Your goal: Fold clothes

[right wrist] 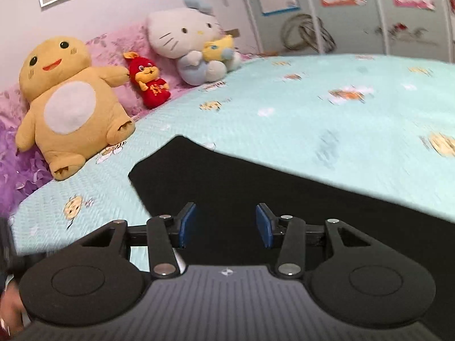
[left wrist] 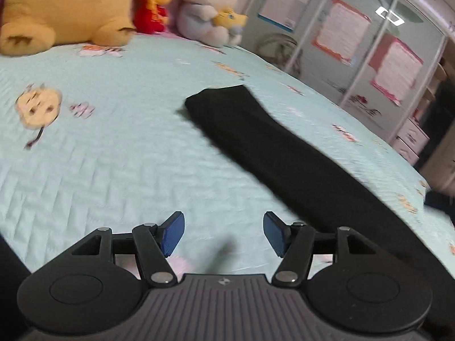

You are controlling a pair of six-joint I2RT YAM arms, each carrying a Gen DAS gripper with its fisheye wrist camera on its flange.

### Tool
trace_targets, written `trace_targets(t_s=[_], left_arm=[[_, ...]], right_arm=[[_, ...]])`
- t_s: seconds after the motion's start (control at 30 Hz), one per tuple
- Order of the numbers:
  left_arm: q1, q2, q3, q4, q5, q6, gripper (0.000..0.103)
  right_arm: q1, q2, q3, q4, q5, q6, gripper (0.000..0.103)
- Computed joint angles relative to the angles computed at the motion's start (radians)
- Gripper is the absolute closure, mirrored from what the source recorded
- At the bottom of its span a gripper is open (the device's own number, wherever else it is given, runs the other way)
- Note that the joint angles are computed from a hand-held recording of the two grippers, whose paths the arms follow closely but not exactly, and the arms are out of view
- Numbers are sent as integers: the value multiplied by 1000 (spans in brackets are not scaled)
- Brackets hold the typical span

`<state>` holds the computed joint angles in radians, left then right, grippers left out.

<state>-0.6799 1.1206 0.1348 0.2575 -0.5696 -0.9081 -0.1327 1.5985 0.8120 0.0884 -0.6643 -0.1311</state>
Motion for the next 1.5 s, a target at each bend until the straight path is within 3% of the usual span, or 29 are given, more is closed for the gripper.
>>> trace_targets(t_s=[0.07, 0.13, 0.33, 0.43, 0.63, 0.93, 1.3, 1.33, 1.37, 1.4, 1.43, 1.5], left_arm=[[-68, 113, -42, 171, -90, -11, 36], [-99, 122, -30, 157, -130, -19, 32], [-135, 208, -40, 244, -185, -42, 31], [-116, 250, -57, 323, -171, -32, 31], [-96, 256, -67, 356, -147, -16, 30], [-85, 253, -78, 380, -135, -12, 29], [-94, 268, -71, 383, -148, -11, 27], [-95, 268, -71, 383, -149, -12, 26], [-96, 267, -72, 384, -149, -13, 26], [-97, 266, -73, 385, -149, -15, 26], [-95, 265, -75, 388, -148, -15, 25], [-92, 264, -80, 399, -142, -15, 24]], right_arm=[[56, 85, 82, 24, 32, 13, 56], [98, 155, 147, 32, 62, 16, 55], [212, 393, 404, 21, 138, 43, 53], [252, 515, 561, -46, 174, -11, 49], [279, 723, 881, -248, 293, -144, 46], [217, 935, 1243, -537, 167, -214, 44], [225, 1031, 1364, -590, 111, -290, 45], [227, 1026, 1361, -595, 112, -289, 46], [229, 1022, 1359, -600, 113, -288, 55], [233, 1006, 1339, -601, 116, -285, 74], [238, 992, 1320, -601, 119, -283, 84], [265, 917, 1186, -517, 178, -293, 94]])
